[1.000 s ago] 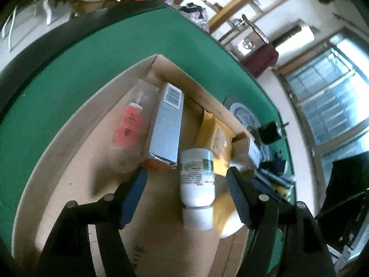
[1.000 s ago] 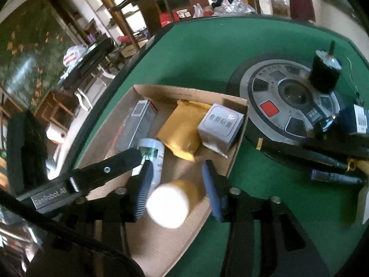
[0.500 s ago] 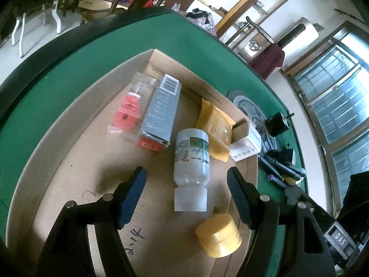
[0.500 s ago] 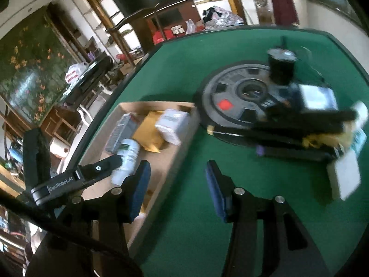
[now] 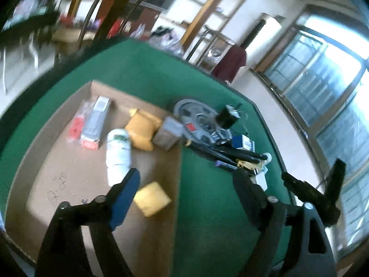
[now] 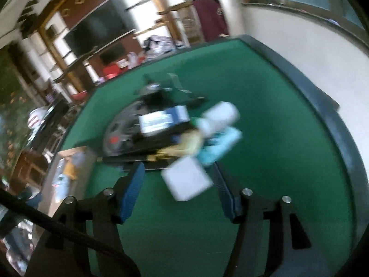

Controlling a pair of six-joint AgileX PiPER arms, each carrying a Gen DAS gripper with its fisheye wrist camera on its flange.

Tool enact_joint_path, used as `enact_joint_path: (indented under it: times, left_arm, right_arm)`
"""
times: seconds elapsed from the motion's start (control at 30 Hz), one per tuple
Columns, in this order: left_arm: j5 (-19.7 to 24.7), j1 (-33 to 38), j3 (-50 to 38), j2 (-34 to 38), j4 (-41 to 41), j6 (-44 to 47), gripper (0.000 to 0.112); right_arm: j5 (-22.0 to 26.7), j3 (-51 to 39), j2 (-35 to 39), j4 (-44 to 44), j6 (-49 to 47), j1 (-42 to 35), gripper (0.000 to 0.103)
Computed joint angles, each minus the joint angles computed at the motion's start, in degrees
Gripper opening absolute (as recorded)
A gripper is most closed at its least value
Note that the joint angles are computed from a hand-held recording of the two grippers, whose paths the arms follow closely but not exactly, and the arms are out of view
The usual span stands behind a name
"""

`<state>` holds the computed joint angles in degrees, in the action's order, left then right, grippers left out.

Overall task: Organize objects
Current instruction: 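Grasp the white square charger with the left tool while the right grasps the white pill bottle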

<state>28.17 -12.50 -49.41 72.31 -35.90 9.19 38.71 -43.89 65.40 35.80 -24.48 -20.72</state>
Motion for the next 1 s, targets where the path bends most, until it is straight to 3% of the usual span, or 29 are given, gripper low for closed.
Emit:
enact_joint_path:
  times: [0.07, 0.13, 0.2, 0.33, 0.4, 0.53, 0.63, 0.7, 1.0]
  left_arm:
    - [-1.9, -4.3, 0.5, -1.5, 5.3, -5.6, 0.080]
    - [-2.5, -6.6, 1.0, -1.4, 5.1, -6.1, 0.080]
    - [-4.0, -10.2, -1.0, 1.5, 10.3, -12.9, 0.080]
    - [-5.4, -13.0, -0.1, 2.5, 13.6, -18.3, 0.080]
    - [-5.9, -14.0, 0.9, 1.5, 15.4, -20.9, 0.080]
    - [-7.1, -17.1, 1.4, 0.9, 26.0, -30.8, 0.080]
    - [-7.7, -18.0, 1.1, 2.4, 25.6, -30.3, 0.080]
    - [-7.9, -18.5, 0.9, 3.6, 22.6, -27.3, 0.080]
    - [-8.9, -24.8, -0.5, 9.1, 29.2, -33.1, 0.080]
  right_arm:
    - [-0.2, 0.2, 2.3, 0.0, -2.6, -1.9, 0.059]
    - [-0.4, 1.1, 3.6, 0.6, -5.1, -2.1, 0.059]
    - [-1.4, 1.5, 5.4, 0.5, -6.5, -0.3, 0.059]
    - [-8.0, 1.1, 9.8, -3.1, -4.5, 4.8, 0.059]
    - [-8.4, 0.0, 12.0, 1.6, -10.1, 4.7, 0.059]
    - [0.6, -1.1, 13.0, 11.5, -22.0, 4.4, 0.062]
    - [13.6, -1.9, 13.6, 17.6, -30.9, 2.8, 0.062]
    - [17.2, -1.1, 12.5, 19.7, -34.0, 1.4, 0.062]
    - [7.4, 0.2, 7.6, 17.1, -28.0, -7.5, 0.062]
